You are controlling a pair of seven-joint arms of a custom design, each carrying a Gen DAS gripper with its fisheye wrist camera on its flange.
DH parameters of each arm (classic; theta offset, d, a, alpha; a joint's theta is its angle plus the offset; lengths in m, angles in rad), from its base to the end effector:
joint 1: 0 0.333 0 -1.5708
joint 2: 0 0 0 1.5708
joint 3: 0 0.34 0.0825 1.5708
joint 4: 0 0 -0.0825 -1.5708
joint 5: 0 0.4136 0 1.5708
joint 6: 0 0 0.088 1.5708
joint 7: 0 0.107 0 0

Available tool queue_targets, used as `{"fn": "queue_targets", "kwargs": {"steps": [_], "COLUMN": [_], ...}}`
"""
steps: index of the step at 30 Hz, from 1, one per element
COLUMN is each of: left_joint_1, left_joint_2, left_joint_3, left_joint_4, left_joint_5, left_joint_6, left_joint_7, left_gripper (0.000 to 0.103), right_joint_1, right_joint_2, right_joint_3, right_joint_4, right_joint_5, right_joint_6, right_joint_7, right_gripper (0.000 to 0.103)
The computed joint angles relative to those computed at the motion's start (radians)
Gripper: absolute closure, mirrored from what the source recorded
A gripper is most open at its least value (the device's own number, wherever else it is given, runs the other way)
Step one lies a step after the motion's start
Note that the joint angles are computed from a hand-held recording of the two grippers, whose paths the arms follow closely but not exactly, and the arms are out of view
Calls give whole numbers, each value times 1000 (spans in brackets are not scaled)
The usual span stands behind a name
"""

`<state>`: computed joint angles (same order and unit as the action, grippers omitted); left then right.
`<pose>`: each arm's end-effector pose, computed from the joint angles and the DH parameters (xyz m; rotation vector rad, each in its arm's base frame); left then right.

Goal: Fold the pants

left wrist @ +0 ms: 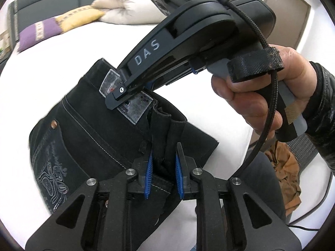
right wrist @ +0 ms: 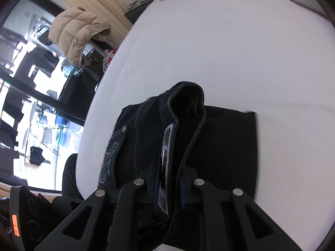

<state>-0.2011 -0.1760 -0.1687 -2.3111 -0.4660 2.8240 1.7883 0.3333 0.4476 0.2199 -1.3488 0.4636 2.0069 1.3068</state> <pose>0.5185 -0.1805 0.4988 -1.7286 2.1205 -0.9766 0.6427 0.3890 0.5204 -2.3395 1.1864 0.4011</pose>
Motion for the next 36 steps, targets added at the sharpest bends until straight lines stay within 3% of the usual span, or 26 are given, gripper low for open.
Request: {"fn": "queue_targets", "kwargs": {"steps": [7,14,19,21,25,26,29,32,35,36], "left_joint_1": [8,29,50,58,72,76,92,119,156,171], "left_joint_2": [125,173,144,100,3,-15,-44,-32,23,48], "left_joint_3": [-19,-15,-2,15,61,74,98,110,127,137], "left_joint_4": [124,151,145,119,53,40,16,22,66,85], "left_joint_5": [59,12,-219,-306,-405,-423,-457,-437,-414,-418], "left_joint_6": [-39,-71,-153,-193,-249,-253,-232,-190,-162,-163], "left_joint_7": [-19,18,196,256,331,341,346,312,252,244], "left_gripper": [86,86,83,83,83,83,83,83,83,83], "right_joint_1": [-42,-70,-109,-112,-91,-91,-105,-82,-50,-45], "right_joint_2": [1,25,29,-1,-91,-107,-183,-219,-217,-208], "right_joint_3": [-10,-5,9,4,-30,-34,-25,-22,-40,-47], "right_joint_4": [-51,-79,-121,-157,-244,-257,-318,-341,-372,-373], "right_joint_5": [40,71,154,163,114,113,183,191,146,137], "right_joint_6": [24,38,44,71,157,167,188,139,110,107], "right_joint_7": [-12,-32,-43,-54,-9,2,-42,-99,-50,-18], "right_gripper": [87,87,74,62,61,62,89,92,94,103]}}
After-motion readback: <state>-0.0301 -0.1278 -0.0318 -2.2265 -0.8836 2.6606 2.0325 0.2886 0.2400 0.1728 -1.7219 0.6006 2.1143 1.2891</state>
